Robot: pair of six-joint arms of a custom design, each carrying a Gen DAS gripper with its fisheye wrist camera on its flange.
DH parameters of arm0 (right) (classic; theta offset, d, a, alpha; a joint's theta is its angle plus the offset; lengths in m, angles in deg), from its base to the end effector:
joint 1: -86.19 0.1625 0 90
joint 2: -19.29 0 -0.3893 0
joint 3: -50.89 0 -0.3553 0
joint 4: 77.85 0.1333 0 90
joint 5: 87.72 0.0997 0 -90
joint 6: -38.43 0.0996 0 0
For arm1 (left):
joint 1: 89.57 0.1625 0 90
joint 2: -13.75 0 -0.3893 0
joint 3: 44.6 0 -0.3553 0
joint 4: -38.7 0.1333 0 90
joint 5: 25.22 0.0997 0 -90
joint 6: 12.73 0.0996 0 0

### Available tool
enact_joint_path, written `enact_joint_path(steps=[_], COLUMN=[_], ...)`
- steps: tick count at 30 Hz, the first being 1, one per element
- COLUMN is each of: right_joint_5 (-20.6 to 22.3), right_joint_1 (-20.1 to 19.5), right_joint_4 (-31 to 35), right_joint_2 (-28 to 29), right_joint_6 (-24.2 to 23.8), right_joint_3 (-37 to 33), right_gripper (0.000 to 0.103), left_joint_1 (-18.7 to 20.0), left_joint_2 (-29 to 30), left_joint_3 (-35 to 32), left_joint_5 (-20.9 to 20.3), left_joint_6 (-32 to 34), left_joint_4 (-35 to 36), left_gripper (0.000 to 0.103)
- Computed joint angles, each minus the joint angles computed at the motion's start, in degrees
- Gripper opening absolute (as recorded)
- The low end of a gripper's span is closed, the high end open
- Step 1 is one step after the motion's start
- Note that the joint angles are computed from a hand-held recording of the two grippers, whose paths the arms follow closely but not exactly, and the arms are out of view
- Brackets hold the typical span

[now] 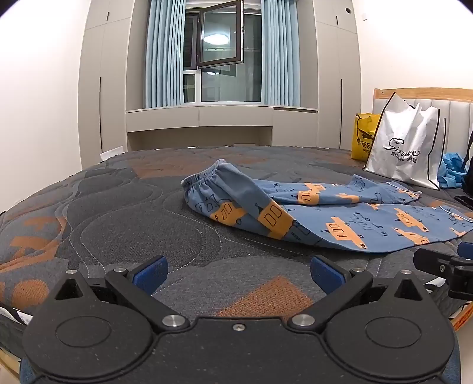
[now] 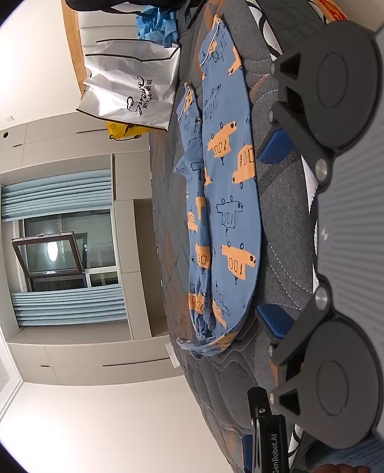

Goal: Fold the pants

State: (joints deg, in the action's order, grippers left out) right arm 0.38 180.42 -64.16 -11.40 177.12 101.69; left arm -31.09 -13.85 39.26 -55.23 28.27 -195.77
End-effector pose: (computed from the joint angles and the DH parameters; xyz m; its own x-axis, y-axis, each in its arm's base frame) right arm 0.1875 -0.6837 0.1008 -0.7201 -0.4422 0.5347 -0.6875 0.3499 -0.6364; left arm -0.1240 -0.6222 0.1455 -0.6526 -0.3420 -0.6762 0.5889 0.3326 -0.7366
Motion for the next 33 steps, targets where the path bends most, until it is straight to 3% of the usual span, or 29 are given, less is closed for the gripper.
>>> enact_joint_path(steps=[33], right_joint_5=[1.11], right_joint_1=[0.31], right_joint_4=[1.55], right_joint_2=[0.96], right_joint_6=[0.34], right_joint_3=[-1.91], right_gripper=[0.103], left_joint_1=[0.21], left_joint_2=[-0.43], left_joint_3=[0.16], left_joint_5=[0.36], left_joint_6=[-1.99], left_joint_4=[2.56], left_gripper=[0.103])
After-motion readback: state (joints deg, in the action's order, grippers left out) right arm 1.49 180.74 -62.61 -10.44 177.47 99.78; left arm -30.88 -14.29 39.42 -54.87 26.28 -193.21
